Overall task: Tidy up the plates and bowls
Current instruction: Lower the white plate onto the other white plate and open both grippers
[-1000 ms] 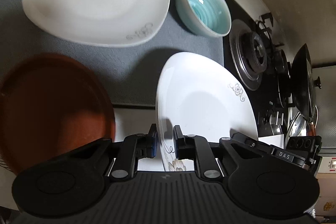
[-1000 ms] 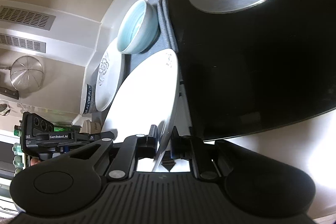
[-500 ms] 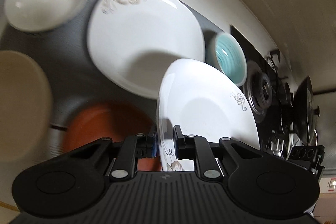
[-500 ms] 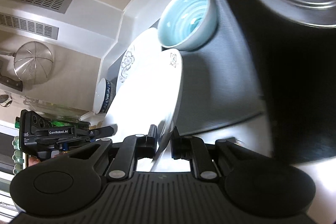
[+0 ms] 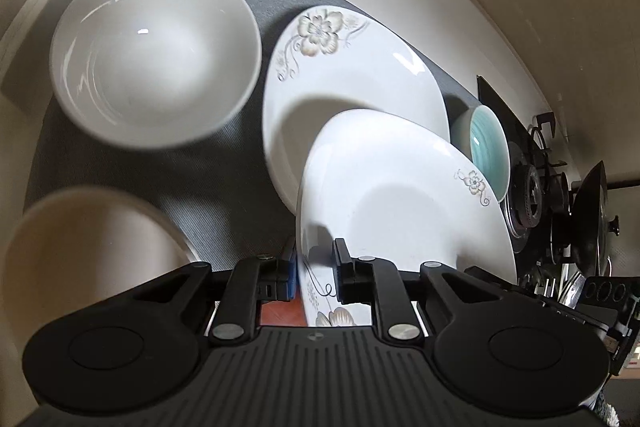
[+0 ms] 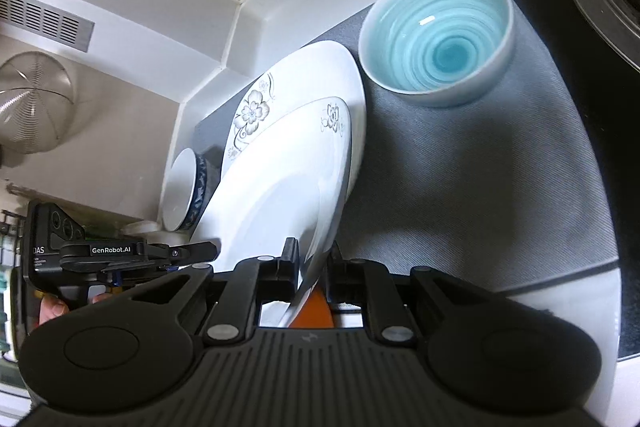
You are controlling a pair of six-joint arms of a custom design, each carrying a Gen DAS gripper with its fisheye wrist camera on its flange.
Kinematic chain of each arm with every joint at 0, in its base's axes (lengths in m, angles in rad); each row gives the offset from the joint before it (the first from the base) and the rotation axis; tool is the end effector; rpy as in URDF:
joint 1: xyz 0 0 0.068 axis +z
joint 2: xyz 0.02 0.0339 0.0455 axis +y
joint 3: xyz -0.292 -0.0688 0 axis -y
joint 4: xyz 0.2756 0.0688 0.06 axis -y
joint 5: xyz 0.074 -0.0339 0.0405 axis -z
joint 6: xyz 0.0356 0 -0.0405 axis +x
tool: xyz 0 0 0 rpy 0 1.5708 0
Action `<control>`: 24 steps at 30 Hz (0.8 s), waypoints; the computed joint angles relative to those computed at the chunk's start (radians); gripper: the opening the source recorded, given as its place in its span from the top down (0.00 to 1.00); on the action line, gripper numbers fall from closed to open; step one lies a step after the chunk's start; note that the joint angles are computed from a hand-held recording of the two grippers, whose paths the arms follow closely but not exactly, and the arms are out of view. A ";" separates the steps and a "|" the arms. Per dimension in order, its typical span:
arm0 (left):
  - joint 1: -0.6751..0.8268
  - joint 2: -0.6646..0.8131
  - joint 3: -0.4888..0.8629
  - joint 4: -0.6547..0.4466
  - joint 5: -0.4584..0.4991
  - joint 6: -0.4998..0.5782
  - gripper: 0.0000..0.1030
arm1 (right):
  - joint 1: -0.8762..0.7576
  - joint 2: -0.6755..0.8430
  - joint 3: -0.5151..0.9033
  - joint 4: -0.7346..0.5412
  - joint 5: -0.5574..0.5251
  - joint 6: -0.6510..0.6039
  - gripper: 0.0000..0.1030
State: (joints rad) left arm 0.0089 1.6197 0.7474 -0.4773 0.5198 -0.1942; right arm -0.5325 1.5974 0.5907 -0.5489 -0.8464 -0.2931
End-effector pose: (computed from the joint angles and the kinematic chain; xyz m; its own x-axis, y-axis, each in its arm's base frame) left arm 0.2806 -0.0152 0.1303 -0.9768 -0.1762 -0.1217 -0.0889 0.8508 -0.5178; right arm 0.2094 -0.0924 0.1070 -0.9191 0.3194 -0.2309 0.0638 0.6988 0.7125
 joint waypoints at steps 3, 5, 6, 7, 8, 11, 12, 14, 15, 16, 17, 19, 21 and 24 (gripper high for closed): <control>0.017 0.046 0.040 -0.014 0.003 0.055 0.81 | 0.060 -0.050 -0.030 0.088 0.035 0.119 0.86; 0.026 0.077 0.065 -0.024 0.006 0.087 0.81 | 0.092 -0.063 -0.045 0.145 0.057 0.197 0.85; 0.031 0.093 0.078 -0.030 0.007 0.096 0.81 | 0.110 -0.069 -0.052 0.171 0.069 0.232 0.85; 0.032 0.107 0.089 -0.034 0.004 0.103 0.81 | 0.127 -0.073 -0.059 0.195 0.081 0.265 0.85; 0.034 0.118 0.097 -0.038 0.002 0.108 0.81 | 0.142 -0.076 -0.065 0.220 0.092 0.294 0.85; 0.034 0.140 0.117 -0.036 -0.009 0.111 0.80 | 0.183 -0.069 -0.083 0.302 0.114 0.381 0.85; 0.034 0.147 0.123 -0.036 -0.012 0.107 0.80 | 0.187 -0.065 -0.087 0.322 0.115 0.392 0.85; 0.032 0.157 0.130 -0.032 -0.016 0.098 0.81 | 0.188 -0.052 -0.089 0.346 0.113 0.409 0.86; 0.033 0.162 0.133 -0.030 -0.016 0.093 0.81 | 0.188 -0.051 -0.091 0.354 0.115 0.411 0.86; 0.033 0.166 0.135 -0.025 -0.015 0.085 0.80 | 0.188 -0.051 -0.094 0.367 0.117 0.416 0.86; 0.031 0.168 0.135 -0.021 -0.015 0.077 0.80 | 0.189 -0.044 -0.093 0.379 0.116 0.424 0.86; 0.030 0.180 0.141 -0.018 -0.012 0.064 0.80 | 0.189 -0.027 -0.087 0.397 0.116 0.434 0.87; 0.028 0.200 0.155 -0.023 -0.008 0.053 0.80 | 0.181 -0.011 -0.081 0.409 0.113 0.438 0.87; 0.019 0.221 0.170 -0.029 -0.006 0.038 0.80 | 0.186 0.008 -0.081 0.452 0.117 0.460 0.88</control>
